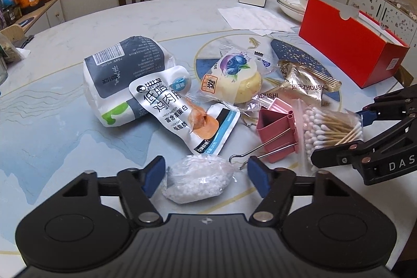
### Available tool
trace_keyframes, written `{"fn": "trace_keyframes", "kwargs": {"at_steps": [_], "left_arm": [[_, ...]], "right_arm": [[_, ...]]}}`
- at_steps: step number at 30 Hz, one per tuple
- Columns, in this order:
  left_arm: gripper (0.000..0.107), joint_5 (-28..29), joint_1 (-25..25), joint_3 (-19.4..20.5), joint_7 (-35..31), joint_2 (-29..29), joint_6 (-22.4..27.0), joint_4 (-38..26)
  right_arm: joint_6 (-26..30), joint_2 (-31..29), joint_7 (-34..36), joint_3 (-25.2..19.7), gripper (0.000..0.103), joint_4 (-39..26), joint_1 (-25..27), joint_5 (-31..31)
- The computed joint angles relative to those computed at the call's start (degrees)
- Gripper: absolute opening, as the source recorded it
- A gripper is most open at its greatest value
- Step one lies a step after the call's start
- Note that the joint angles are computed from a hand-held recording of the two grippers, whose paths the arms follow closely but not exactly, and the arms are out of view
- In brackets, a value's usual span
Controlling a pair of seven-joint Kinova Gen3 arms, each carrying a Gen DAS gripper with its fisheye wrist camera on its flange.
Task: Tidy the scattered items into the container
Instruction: 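Grasp the bead bag with the left gripper while the right grasps the cotton swab bag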
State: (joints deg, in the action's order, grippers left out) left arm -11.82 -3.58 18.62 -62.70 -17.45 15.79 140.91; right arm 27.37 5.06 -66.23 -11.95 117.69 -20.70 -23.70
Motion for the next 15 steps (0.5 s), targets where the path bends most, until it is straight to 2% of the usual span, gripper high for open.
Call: {"fn": "trace_keyframes", "kwargs": {"at_steps": [9, 15], "left_arm": [[0.049, 1.1, 1.3, -0.3, 0.1, -0.3, 1.4, -0.7], [0.044, 1.7, 2.4, 0.0, 1.4, -1.1, 4.5, -2.0]], "right_arm": [[1.3, -0.9, 2.5, 0.3, 0.050, 0.1, 0.8, -2.2], [2.5, -2.2, 4.7, 1.0, 0.040, 0.2, 1.1, -3.5]]}}
